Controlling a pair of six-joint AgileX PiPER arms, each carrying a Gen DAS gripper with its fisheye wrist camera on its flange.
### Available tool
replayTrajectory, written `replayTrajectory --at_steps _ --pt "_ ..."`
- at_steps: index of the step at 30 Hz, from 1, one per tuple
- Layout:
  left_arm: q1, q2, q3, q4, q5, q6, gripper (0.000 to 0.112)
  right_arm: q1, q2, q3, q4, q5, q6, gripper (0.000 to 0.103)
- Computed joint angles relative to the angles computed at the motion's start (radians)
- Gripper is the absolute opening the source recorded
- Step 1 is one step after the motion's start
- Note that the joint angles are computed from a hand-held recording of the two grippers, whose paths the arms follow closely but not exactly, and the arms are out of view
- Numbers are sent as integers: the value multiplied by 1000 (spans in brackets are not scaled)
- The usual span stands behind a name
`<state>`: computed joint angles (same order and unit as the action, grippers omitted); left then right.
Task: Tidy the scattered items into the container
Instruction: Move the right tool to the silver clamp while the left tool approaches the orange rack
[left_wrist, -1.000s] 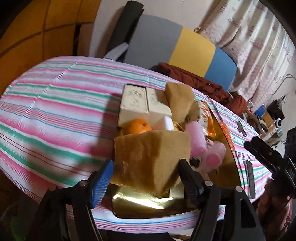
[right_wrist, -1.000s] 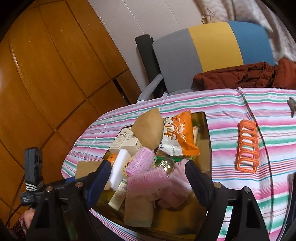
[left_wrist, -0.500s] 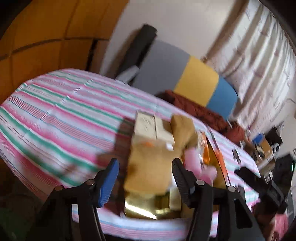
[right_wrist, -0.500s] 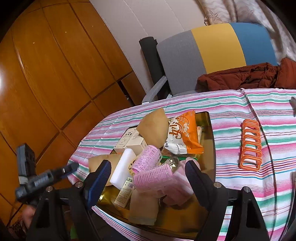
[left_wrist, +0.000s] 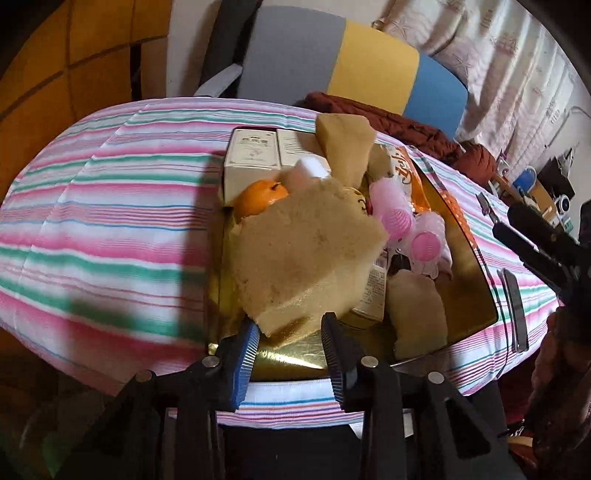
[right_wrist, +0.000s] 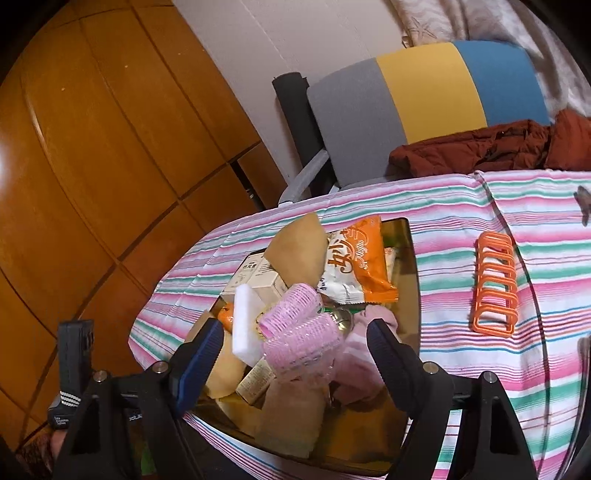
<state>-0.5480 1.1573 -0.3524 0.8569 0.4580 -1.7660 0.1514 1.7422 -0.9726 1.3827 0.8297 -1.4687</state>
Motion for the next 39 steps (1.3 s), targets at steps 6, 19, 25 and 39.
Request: replayTrajectory --at_steps 6,19,25,39 --pt "-104 -135 -22 154 245 -228 55 -70 10 -15 19 28 -4 81" --pt "-7 240 -375 205 40 -92 60 -221 84 -143 -24 49 42 81" --pt "-23 447 -633 80 0 83 60 -293 139 -273 -61 48 86 81" --pt "-51 992 -1399 -380 200 684 60 -403 452 -789 -346 14 360 81"
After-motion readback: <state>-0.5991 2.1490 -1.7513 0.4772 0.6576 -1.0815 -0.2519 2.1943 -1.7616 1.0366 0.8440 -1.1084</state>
